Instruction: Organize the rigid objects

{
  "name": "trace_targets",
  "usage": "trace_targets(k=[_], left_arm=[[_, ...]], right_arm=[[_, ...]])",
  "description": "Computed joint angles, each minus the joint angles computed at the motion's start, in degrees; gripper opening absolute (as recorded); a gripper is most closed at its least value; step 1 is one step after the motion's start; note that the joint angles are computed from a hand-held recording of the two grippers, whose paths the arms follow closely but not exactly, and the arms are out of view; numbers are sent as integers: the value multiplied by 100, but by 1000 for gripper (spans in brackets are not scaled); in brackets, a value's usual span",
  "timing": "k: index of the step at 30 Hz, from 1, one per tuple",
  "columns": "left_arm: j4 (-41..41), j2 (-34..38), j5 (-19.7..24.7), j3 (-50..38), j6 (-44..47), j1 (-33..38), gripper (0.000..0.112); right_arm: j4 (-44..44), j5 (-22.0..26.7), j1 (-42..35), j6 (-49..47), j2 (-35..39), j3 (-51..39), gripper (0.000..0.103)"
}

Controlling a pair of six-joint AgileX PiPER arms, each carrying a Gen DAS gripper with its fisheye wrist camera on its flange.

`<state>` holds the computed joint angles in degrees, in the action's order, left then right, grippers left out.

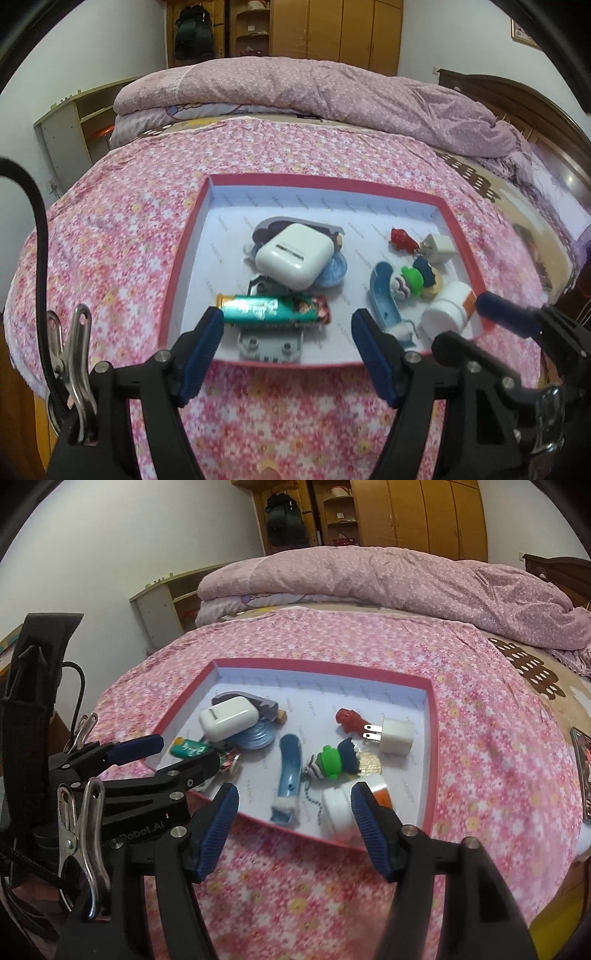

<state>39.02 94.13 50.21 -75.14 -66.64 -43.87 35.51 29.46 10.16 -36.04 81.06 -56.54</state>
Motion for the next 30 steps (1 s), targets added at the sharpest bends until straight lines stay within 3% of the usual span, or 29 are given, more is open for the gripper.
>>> trace_targets(k=[10,22,30], left_arm=[[131,-264,354,326,-550,-443,75],[-3,-225,335,591,-722,-740,75],[-175,-53,331,563,-677,-757,75]], right_arm=[[-15,112,-79,122,-530,482,65],[-76,328,-447,87,-701,866,65],[-427,214,-426,458,-650,961,65]])
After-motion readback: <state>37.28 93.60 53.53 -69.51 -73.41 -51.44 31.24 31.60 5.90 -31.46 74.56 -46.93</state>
